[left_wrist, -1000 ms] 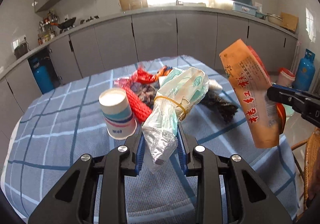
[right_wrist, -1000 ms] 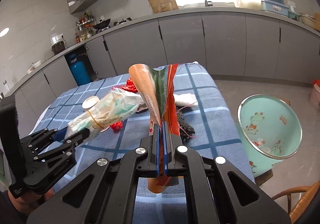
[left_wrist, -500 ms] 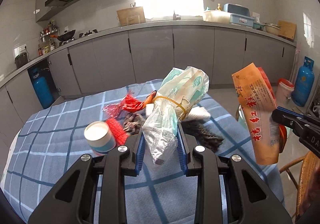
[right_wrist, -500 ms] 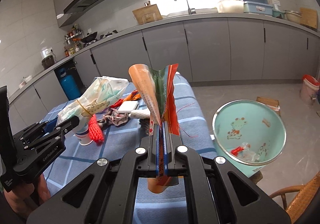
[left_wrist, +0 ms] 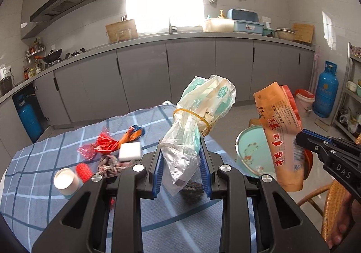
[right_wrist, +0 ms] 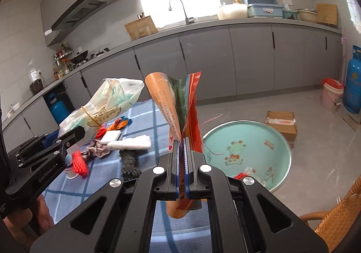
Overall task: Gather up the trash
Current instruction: 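Carry both items over the green basin and open both tools to drop them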
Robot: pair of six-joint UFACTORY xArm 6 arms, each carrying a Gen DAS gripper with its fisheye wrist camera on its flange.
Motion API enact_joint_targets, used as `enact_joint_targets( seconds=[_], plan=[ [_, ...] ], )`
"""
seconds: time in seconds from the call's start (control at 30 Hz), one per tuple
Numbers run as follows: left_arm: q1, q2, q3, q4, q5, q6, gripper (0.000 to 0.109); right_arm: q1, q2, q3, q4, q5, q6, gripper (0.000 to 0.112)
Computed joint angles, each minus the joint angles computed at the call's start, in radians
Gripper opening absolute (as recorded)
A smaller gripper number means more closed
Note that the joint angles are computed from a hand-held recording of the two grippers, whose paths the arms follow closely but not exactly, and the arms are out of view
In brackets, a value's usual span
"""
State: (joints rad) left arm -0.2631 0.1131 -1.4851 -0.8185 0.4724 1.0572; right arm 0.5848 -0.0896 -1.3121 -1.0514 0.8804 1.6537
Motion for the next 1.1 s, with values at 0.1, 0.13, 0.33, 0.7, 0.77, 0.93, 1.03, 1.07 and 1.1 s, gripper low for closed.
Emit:
enact_joint_targets(
  seconds=[0.1,0.13,0.33,0.7,0.77,0.93,1.03,1.07,1.1],
  plan=[
    [-0.021,0.016,-0.016,0.004,0.002,-0.007,0.029,-0.013,-0.025,0.03,-0.006,0.007,0.013,0.005],
    [-0.027,0.017,-0.016,0.003,0.001,-0.007,0.029,-0.018,-0.035,0.043,-0.009,0.008,0.02,0.004],
    [-0.07,0.042,-0.044,-0.007,0.019,-0.018,0.029,-0.052,-0.076,0.1,-0.027,0.006,0.054,0.004],
    [-0.184,0.11,-0.079,0.023,-0.019,-0.027,0.029,-0.151,-0.153,0.232,-0.052,-0.05,0.119,0.005],
    [-0.199,0.122,-0.083,0.032,-0.025,-0.032,0.029,-0.166,-0.164,0.253,-0.052,-0.06,0.127,0.005],
    [-0.228,0.177,-0.114,0.083,-0.021,-0.077,0.029,-0.204,-0.179,0.296,-0.048,-0.091,0.138,0.005],
    [-0.239,0.209,-0.138,0.112,-0.009,-0.103,0.03,-0.228,-0.179,0.311,-0.042,-0.116,0.135,0.005],
    [-0.242,0.219,-0.144,0.122,-0.01,-0.111,0.03,-0.237,-0.176,0.314,-0.038,-0.125,0.131,0.005],
    [-0.245,0.228,-0.149,0.131,-0.012,-0.119,0.031,-0.245,-0.173,0.319,-0.035,-0.135,0.131,0.005]
  ],
)
